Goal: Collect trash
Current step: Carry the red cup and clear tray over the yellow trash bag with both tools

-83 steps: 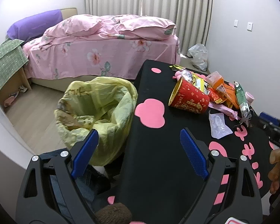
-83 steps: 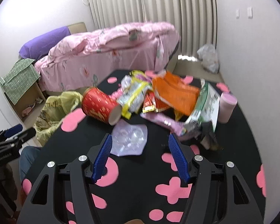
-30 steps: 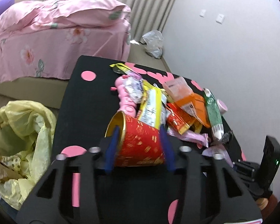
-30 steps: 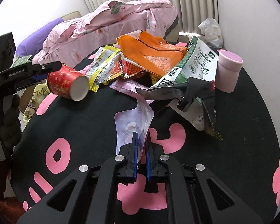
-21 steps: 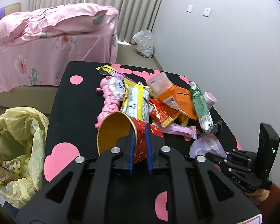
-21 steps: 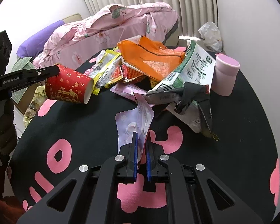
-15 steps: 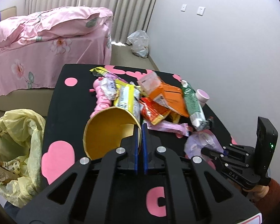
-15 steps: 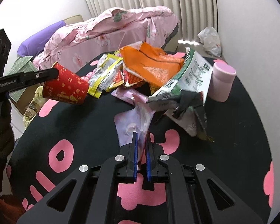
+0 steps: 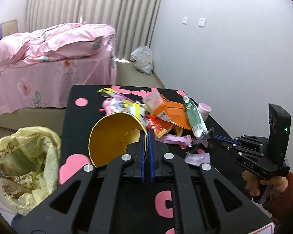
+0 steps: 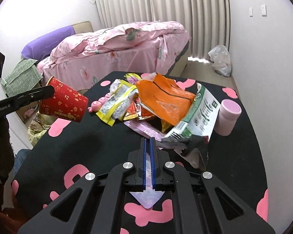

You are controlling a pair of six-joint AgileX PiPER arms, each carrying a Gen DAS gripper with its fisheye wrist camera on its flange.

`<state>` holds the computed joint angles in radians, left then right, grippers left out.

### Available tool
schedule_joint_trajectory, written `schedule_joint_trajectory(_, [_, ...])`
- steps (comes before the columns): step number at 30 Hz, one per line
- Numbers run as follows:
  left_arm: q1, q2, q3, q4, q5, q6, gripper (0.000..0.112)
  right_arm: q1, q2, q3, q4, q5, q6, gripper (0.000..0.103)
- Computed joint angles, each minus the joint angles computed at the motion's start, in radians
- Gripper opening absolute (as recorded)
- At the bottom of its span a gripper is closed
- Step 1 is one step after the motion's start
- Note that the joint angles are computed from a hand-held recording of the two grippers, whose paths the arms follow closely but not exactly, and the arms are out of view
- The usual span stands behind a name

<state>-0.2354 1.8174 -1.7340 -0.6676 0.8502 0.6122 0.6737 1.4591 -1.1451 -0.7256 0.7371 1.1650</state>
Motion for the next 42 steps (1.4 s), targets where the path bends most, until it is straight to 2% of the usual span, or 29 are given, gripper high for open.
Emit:
schedule_joint_trajectory(2, [0.031,-0.010,0.015,-0.029,0.011,0.012,0.004,0.002,-0.012,0.009,0.019,-0.008,0.000,0.006])
schedule_joint_trajectory(4, [0.063,-0.018,0.032,-0.070,0.028,0.033,0.004,-0.032,-0.035,0.042,0.099,-0.067,-0.036,0.007])
schedule_joint_trajectory(5, [0.073,-0.023,0.043,-0.088,0.034,0.045,0.004,-0.049,-0.043,0.062,0.142,-0.091,-0.061,0.012])
schedule_joint_trajectory(6, [0.084,-0.025,0.052,-0.111,0.046,0.059,0.004,-0.049,-0.047,0.078,0.144,-0.091,-0.053,0.021])
schedule_joint_trajectory(7, [0.091,-0.029,0.063,-0.127,0.056,0.070,0.004,-0.045,-0.055,0.101,0.127,-0.093,-0.027,0.049])
schedule_joint_trajectory(8, [0.095,-0.027,0.067,-0.142,0.068,0.079,0.004,-0.041,-0.073,0.142,0.110,-0.125,-0.003,0.061])
schedule_joint_trajectory(10, [0.090,-0.025,0.074,-0.150,0.077,0.085,0.004,-0.050,-0.082,0.180,0.160,-0.162,-0.047,0.061])
schedule_joint_trajectory(17, [0.060,0.006,0.069,-0.148,0.121,0.074,0.004,-0.031,0.039,0.139,0.212,-0.086,-0.138,0.061])
schedule_joint_trajectory(20, [0.054,0.013,0.078,-0.133,0.120,0.067,0.004,-0.036,0.072,0.120,0.187,-0.097,-0.141,0.060])
schedule_joint_trajectory(21, [0.053,0.015,0.080,-0.128,0.119,0.063,0.004,-0.044,0.076,0.116,0.193,-0.107,-0.152,0.058])
schedule_joint_trajectory(23, [0.051,0.021,0.078,-0.122,0.121,0.054,0.004,-0.061,0.081,0.111,0.201,-0.124,-0.172,0.040])
schedule_joint_trajectory(24, [0.050,0.024,0.077,-0.120,0.121,0.051,0.004,-0.069,0.077,0.114,0.210,-0.139,-0.186,0.037])
schedule_joint_trajectory(26, [0.048,0.024,0.076,-0.118,0.119,0.049,0.004,-0.066,0.065,0.119,0.170,-0.145,-0.159,0.023])
schedule_joint_trajectory(29, [0.046,0.022,0.075,-0.117,0.119,0.050,0.004,-0.047,0.058,0.117,0.117,-0.120,-0.125,0.018])
schedule_joint_trajectory(36, [0.051,0.000,0.079,-0.120,0.112,0.060,0.004,-0.013,0.010,0.114,0.079,-0.104,-0.107,0.016])
schedule_joint_trajectory(42, [0.082,-0.029,0.067,-0.127,0.100,0.073,0.004,0.008,0.000,0.045,0.058,-0.078,-0.131,0.016])
